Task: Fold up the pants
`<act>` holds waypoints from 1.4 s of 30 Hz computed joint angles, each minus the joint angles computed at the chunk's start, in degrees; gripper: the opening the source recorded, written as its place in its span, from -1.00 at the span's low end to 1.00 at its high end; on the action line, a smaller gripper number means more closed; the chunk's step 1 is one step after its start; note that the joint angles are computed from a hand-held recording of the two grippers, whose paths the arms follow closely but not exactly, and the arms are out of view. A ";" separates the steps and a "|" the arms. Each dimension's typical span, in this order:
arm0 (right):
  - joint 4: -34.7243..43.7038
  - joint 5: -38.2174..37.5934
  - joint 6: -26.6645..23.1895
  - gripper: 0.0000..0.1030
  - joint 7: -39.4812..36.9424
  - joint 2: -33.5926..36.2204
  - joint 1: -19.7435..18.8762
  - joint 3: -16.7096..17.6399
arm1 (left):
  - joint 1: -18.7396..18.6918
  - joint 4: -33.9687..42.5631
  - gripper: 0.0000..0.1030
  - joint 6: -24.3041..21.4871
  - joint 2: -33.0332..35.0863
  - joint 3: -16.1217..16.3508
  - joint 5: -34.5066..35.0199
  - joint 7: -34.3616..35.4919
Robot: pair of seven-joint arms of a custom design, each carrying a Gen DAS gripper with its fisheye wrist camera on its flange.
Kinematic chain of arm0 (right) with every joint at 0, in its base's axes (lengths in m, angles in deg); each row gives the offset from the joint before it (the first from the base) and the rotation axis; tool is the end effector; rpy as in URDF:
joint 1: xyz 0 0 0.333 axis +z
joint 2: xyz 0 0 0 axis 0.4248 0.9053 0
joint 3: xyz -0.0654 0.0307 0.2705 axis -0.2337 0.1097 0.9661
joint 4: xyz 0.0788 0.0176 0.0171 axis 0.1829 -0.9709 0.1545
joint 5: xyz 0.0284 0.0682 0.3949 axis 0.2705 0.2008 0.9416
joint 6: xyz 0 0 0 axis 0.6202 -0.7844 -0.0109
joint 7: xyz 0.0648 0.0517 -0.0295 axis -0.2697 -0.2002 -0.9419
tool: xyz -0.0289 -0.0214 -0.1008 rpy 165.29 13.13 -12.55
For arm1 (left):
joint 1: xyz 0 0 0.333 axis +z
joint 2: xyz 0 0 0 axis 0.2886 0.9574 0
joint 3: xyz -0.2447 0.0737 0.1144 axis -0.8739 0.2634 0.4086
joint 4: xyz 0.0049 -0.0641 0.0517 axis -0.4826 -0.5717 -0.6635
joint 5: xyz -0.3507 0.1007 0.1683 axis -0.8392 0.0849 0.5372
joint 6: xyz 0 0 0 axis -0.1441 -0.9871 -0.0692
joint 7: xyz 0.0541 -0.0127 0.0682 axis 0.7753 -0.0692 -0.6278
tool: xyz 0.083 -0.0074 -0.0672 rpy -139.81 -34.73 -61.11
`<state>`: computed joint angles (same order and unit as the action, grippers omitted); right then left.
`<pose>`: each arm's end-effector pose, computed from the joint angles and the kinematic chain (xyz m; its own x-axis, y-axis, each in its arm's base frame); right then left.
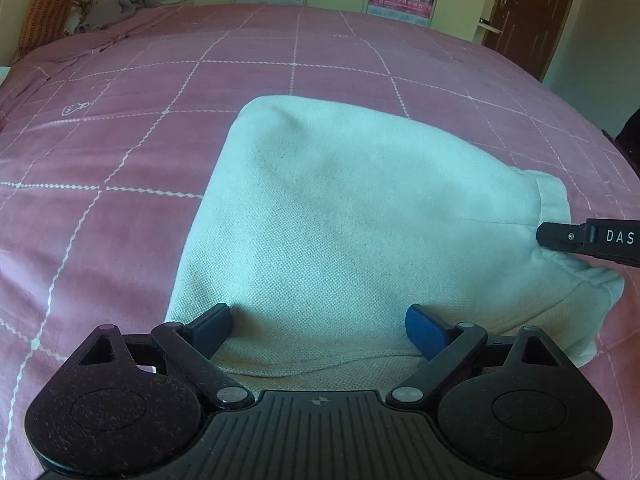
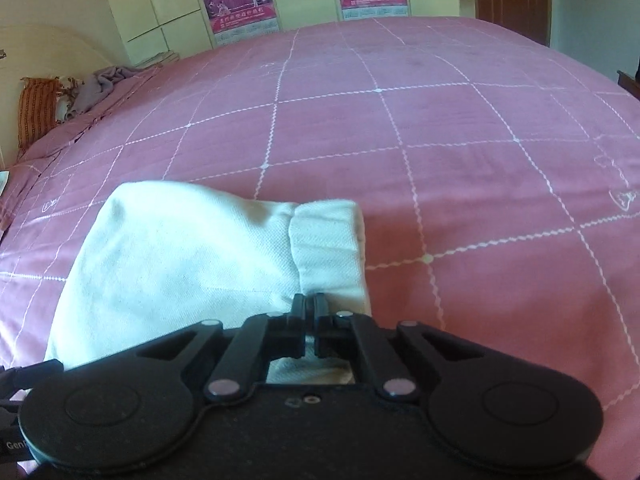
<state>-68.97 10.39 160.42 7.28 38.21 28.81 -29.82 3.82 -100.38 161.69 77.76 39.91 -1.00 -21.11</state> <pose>0.6884 0.0891 0.3820 0.2541 -0.9331 -0.2543 -0.7487 -0.0233 -0.6625 0.5868 -0.2341 0.3761 0.2467 -0.9624 0.1137 -0.7279 -0.2614 -0.6338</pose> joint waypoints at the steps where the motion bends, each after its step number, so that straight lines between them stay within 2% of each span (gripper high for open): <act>1: -0.80 1.63 0.75 -0.67 -1.83 -0.82 -0.70 1.08 | 0.05 -0.12 0.80 0.30 -0.45 0.12 0.04 -0.55; 2: -1.74 4.15 1.81 -0.58 -4.82 -1.80 -1.63 2.52 | 0.16 -0.05 0.80 0.64 -0.62 0.18 0.02 -0.98; 4: -2.13 7.15 3.14 -0.56 -9.25 -2.75 -1.96 3.81 | 0.55 1.09 0.80 0.98 -0.27 0.19 -0.40 -0.37; 7: 1.75 7.56 2.18 -0.57 -10.26 -1.07 -0.77 3.31 | 0.78 4.89 0.80 0.46 1.70 0.37 -1.09 1.67; 11: 8.15 3.65 0.59 -0.57 -6.20 2.92 1.53 1.39 | 0.86 11.64 0.80 -1.34 6.18 1.10 -3.05 5.60; 15: 13.16 -3.22 -0.60 -0.60 0.65 7.52 3.78 -1.22 | 1.99 19.78 0.80 -4.19 12.58 1.05 -9.36 11.89; 18: 16.76 -8.66 -1.85 -0.68 5.65 11.37 4.91 -2.85 | 2.38 25.98 0.80 -8.68 17.77 0.85 -14.48 17.37; 20: 18.07 -11.20 -1.78 -0.72 7.69 13.16 5.08 -3.15 | 2.65 27.22 0.92 -8.41 19.48 1.22 -17.00 18.40; 23: 21.05 -13.90 -2.79 -0.73 9.73 15.57 4.98 -3.00 | 1.23 28.74 0.99 -8.99 20.79 2.57 -16.98 18.89; 26: 21.64 -15.47 -1.93 -0.73 11.32 16.64 5.07 -2.76 | -0.08 28.59 0.99 -9.18 20.74 3.65 -15.87 18.16; 29: 21.08 -17.62 -2.25 -0.72 11.52 16.01 5.30 -2.91 | 0.05 26.63 0.99 -9.12 19.00 3.24 -16.33 18.53; 33: 17.56 -15.31 -1.97 -0.65 9.47 12.64 2.97 -0.34 | -0.72 19.87 0.99 -6.29 14.52 3.67 -13.81 16.23; 38: 6.58 -5.21 2.58 -0.58 -1.94 4.33 -2.14 6.15 | -1.25 13.49 0.99 -4.64 9.89 3.43 -10.58 12.02; 42: -0.51 0.50 3.87 -0.57 -8.73 -0.88 -2.10 6.25 | -0.87 9.81 0.99 -4.16 7.10 2.43 -9.88 10.04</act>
<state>-69.48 10.89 164.29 -1.45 37.33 26.71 -23.57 2.95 -90.57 157.53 84.86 42.33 -10.88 -11.07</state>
